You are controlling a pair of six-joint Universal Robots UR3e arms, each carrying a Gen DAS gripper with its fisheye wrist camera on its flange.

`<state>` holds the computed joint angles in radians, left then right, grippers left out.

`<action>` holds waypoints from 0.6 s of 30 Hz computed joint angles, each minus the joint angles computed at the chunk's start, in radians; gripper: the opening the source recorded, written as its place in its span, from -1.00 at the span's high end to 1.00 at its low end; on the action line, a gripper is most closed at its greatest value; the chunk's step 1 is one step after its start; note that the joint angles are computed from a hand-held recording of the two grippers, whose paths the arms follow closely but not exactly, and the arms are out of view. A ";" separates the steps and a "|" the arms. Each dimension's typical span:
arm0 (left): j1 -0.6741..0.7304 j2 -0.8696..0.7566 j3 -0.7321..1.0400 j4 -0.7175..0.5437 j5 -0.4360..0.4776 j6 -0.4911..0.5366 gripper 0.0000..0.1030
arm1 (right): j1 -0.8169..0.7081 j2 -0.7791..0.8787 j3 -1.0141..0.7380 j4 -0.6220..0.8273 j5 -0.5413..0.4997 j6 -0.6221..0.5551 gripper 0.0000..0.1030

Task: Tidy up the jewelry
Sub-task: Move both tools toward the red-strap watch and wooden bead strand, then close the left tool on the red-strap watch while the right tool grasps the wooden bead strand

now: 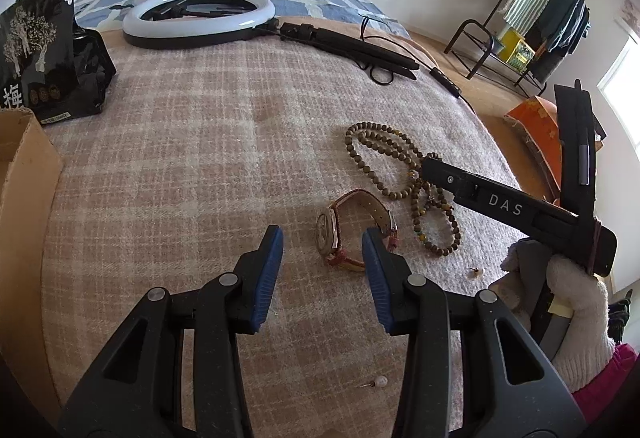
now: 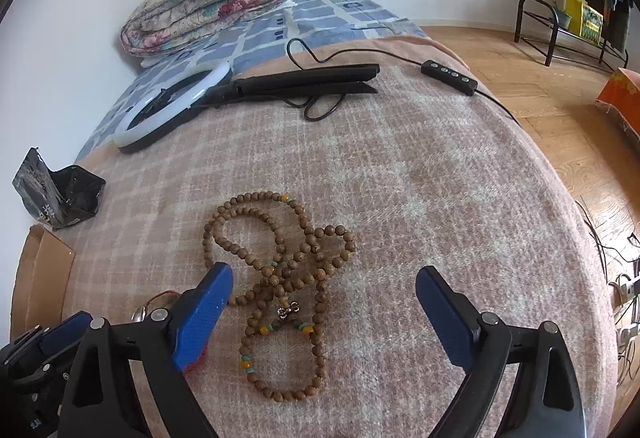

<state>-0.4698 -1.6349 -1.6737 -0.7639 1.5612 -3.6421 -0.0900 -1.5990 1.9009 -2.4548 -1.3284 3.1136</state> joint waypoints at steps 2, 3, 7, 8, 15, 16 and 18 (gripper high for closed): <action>0.007 -0.012 -0.003 0.004 -0.010 0.006 0.20 | 0.013 0.033 -0.011 -0.019 -0.010 0.011 -0.75; 0.008 -0.018 -0.003 0.004 -0.009 0.010 0.20 | 0.020 0.045 -0.016 -0.027 -0.016 0.015 -0.75; 0.023 -0.033 -0.009 0.017 -0.020 0.021 0.20 | 0.053 0.105 -0.065 -0.034 -0.063 0.031 -0.75; 0.027 -0.036 -0.011 0.019 -0.025 0.022 0.20 | 0.063 0.117 -0.074 -0.037 -0.077 0.032 -0.75; 0.043 -0.040 -0.019 0.040 -0.040 0.022 0.20 | 0.126 0.163 -0.112 -0.040 -0.178 -0.001 -0.62; 0.046 -0.040 -0.019 0.041 -0.041 0.021 0.20 | 0.126 0.162 -0.113 -0.035 -0.182 -0.012 -0.54; 0.046 -0.045 -0.014 0.038 -0.040 0.030 0.20 | 0.124 0.157 -0.106 -0.038 -0.184 -0.025 -0.43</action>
<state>-0.4234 -1.6796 -1.6877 -0.7262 1.5209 -3.6125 0.0338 -1.4422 1.7947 -2.4923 -1.5127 3.0883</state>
